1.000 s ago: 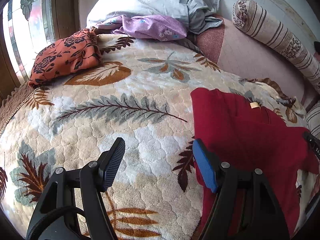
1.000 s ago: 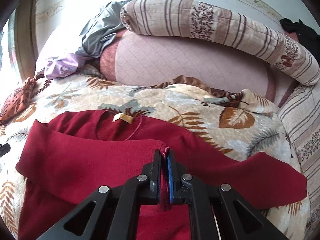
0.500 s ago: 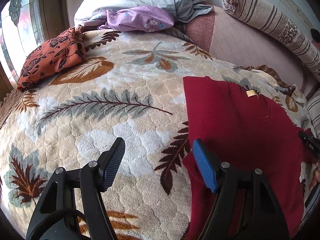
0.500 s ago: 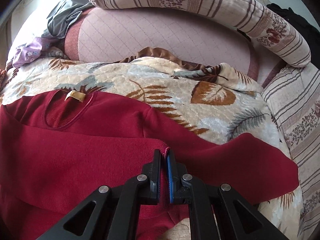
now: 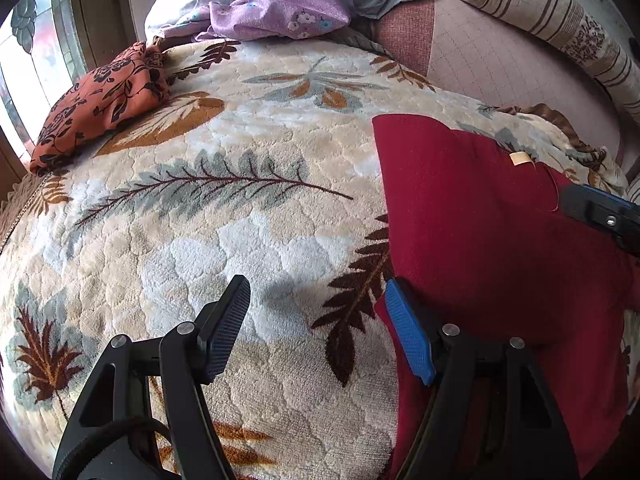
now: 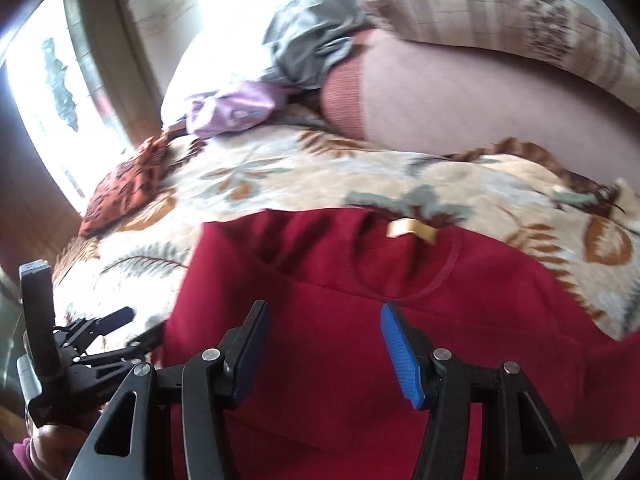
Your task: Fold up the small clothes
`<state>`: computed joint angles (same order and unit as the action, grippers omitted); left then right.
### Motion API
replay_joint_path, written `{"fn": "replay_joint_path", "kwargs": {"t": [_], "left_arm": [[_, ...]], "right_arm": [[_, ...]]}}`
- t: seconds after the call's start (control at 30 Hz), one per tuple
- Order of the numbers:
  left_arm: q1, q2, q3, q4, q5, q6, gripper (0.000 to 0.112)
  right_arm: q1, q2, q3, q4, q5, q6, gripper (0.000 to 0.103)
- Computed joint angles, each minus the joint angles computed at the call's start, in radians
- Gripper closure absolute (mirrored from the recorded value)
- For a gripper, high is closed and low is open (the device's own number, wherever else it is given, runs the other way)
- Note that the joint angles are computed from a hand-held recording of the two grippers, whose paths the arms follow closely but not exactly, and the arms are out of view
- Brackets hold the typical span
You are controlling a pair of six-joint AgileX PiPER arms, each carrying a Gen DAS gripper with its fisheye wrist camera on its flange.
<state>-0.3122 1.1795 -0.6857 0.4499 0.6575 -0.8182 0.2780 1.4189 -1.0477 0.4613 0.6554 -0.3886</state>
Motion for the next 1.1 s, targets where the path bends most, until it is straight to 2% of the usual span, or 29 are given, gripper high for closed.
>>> {"fn": "replay_joint_path", "kwargs": {"t": [0.03, 0.07, 0.1, 0.23, 0.3, 0.4, 0.5, 0.73, 0.8, 0.9, 0.97, 1.1], "left_arm": [[0.003, 0.0, 0.002, -0.001, -0.004, 0.002, 0.042], [0.007, 0.001, 0.002, 0.0, -0.006, 0.003, 0.042], [0.013, 0.002, 0.003, -0.003, -0.009, 0.008, 0.042], [0.046, 0.009, -0.001, -0.034, -0.015, 0.043, 0.042], [0.06, 0.01, -0.003, -0.045, -0.017, 0.054, 0.042], [0.071, -0.001, -0.005, -0.066, -0.018, 0.07, 0.042], [0.049, -0.022, -0.012, -0.053, -0.004, 0.056, 0.042], [-0.031, -0.039, -0.031, 0.015, 0.034, -0.031, 0.042], [-0.047, -0.036, -0.035, 0.026, 0.039, -0.048, 0.042], [-0.073, -0.024, -0.044, 0.05, 0.053, -0.077, 0.042], [-0.085, -0.025, -0.046, 0.059, 0.059, -0.088, 0.042], [-0.098, -0.023, -0.048, 0.067, 0.061, -0.095, 0.042]], "right_arm": [[0.064, 0.031, -0.019, -0.037, -0.028, 0.034, 0.054], [0.129, 0.07, -0.041, -0.086, -0.057, 0.08, 0.065], [0.171, 0.109, -0.065, -0.108, -0.069, 0.103, 0.068], [0.265, 0.266, -0.145, -0.184, -0.108, 0.202, 0.071], [0.293, 0.34, -0.187, -0.284, -0.13, 0.303, 0.071], [0.307, 0.373, -0.208, -0.349, -0.171, 0.367, 0.071], [0.284, 0.327, -0.202, -0.294, -0.122, 0.325, 0.071], [0.143, 0.029, 0.044, -0.2, -0.086, 0.169, 0.071], [0.102, -0.027, 0.113, -0.222, -0.088, 0.159, 0.063], [0.06, -0.024, 0.183, -0.292, -0.106, 0.207, 0.058], [0.01, -0.004, 0.214, -0.209, -0.103, 0.13, 0.057], [-0.041, -0.083, 0.242, -0.151, -0.07, 0.059, 0.057]]}}
